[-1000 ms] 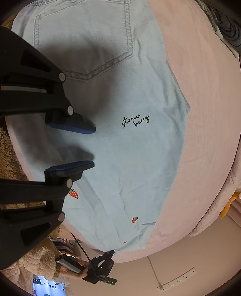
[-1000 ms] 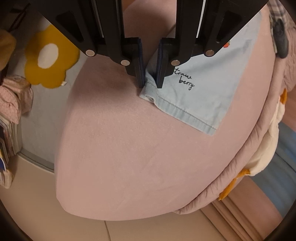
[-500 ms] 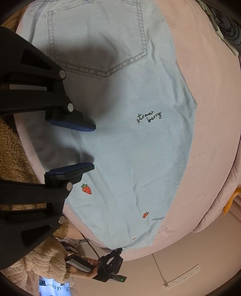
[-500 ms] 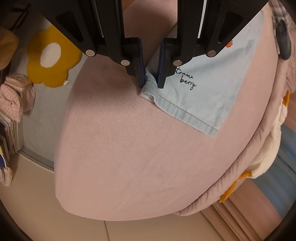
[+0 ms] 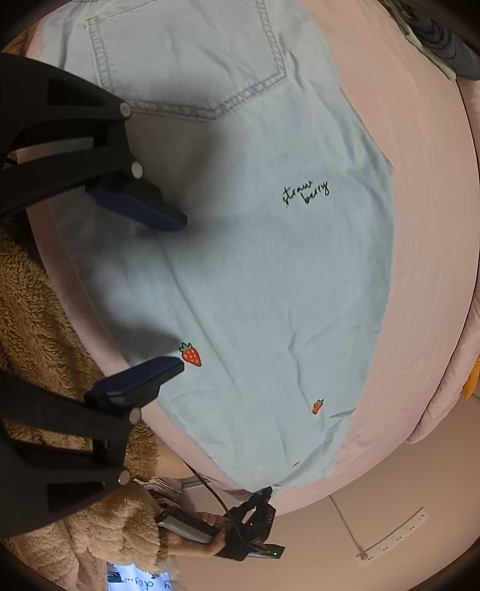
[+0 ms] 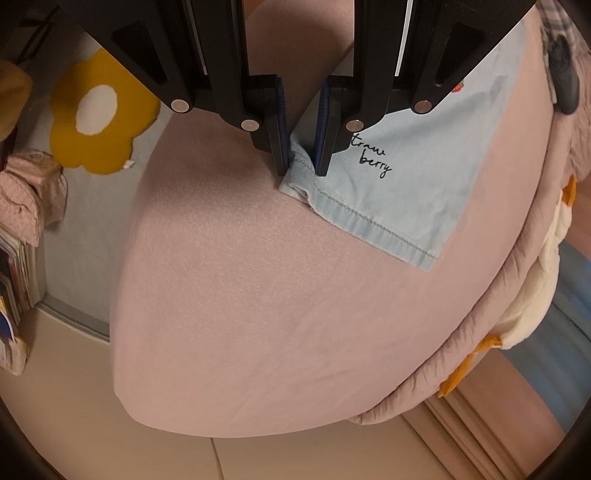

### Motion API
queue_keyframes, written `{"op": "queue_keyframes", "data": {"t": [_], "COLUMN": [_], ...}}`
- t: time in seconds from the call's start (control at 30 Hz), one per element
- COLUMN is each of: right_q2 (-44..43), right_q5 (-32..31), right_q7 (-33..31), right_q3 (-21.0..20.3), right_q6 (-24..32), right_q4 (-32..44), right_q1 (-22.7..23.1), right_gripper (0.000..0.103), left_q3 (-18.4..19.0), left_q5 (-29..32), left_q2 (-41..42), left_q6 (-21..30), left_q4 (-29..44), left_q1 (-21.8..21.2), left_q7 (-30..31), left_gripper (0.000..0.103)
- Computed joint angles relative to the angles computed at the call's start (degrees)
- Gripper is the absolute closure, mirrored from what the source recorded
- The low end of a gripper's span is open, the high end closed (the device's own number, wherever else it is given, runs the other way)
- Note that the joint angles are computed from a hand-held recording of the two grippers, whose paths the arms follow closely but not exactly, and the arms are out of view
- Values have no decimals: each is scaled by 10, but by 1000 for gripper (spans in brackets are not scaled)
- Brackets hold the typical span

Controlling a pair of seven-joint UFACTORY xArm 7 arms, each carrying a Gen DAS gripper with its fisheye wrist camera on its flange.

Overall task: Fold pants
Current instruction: 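Open both grippers and lift them off the jeans, then close the right gripper on the stacked leg hems of the jeans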

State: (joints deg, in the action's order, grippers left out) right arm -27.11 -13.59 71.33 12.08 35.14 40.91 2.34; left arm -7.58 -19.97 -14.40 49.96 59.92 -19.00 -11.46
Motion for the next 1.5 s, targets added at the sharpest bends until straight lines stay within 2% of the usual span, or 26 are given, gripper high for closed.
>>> {"op": "queue_keyframes", "data": {"t": [0.43,0.57,0.63,0.67,0.7,0.73,0.77,0.8,0.87,1.03,1.17,1.2,1.27,1.3,1.37,1.4,1.5], "right_q2": [-20,-30,-45,-54,-66,-84,-96,-108,-125,-113,-66,-56,-47,-38,-39,-37,-29], "right_q5": [2,28,63,73,73,59,49,43,53,109,155,164,147,135,137,139,148], "right_q7": [3,-12,-33,-35,-29,-7,4,8,-2,-41,-84,-92,-87,-82,-83,-84,-95], "right_q3": [0,-17,-39,-40,-32,-11,1,6,-5,-41,-65,-67,-40,-26,-28,-31,-41], "right_q6": [-33,-55,-63,-57,-50,-33,-23,-17,-28,-116,-166,-179,-181,-176,-171,-172,-184], "right_q4": [-28,-42,-53,-54,-57,-57,-57,-59,-69,-97,-97,-98,-93,-84,-81,-79,-80], "right_q1": [-3,5,19,18,9,-11,-23,-27,-16,20,53,57,27,11,12,13,21], "right_gripper": [94,93,90,82,64,50,31,29,29,29,29,31,38,44,49,56,59], "left_q3": [-8,-7,-7,-6,-6,-7,-8,-9,-5,-2,5,6,7,8,7,6,4], "left_q5": [15,17,23,23,26,36,50,59,66,62,13,1,-24,-28,-25,-23,-29], "left_q2": [33,38,41,39,36,32,28,27,26,40,51,50,41,41,45,48,50], "left_q6": [19,31,47,48,44,37,30,24,12,11,-5,-14,-51,-53,-47,-47,-58], "left_q4": [36,49,63,66,67,68,69,70,72,74,54,45,21,21,26,28,26], "left_q1": [-1,0,3,4,6,9,13,16,22,26,18,17,15,14,13,13,12], "left_q7": [-9,-10,-18,-18,-19,-25,-37,-45,-56,-77,-47,-39,-27,-25,-21,-20,-17], "left_gripper": [19,21,27,27,27,26,25,25,24,22,20,17,12,11,11,10,8]}}
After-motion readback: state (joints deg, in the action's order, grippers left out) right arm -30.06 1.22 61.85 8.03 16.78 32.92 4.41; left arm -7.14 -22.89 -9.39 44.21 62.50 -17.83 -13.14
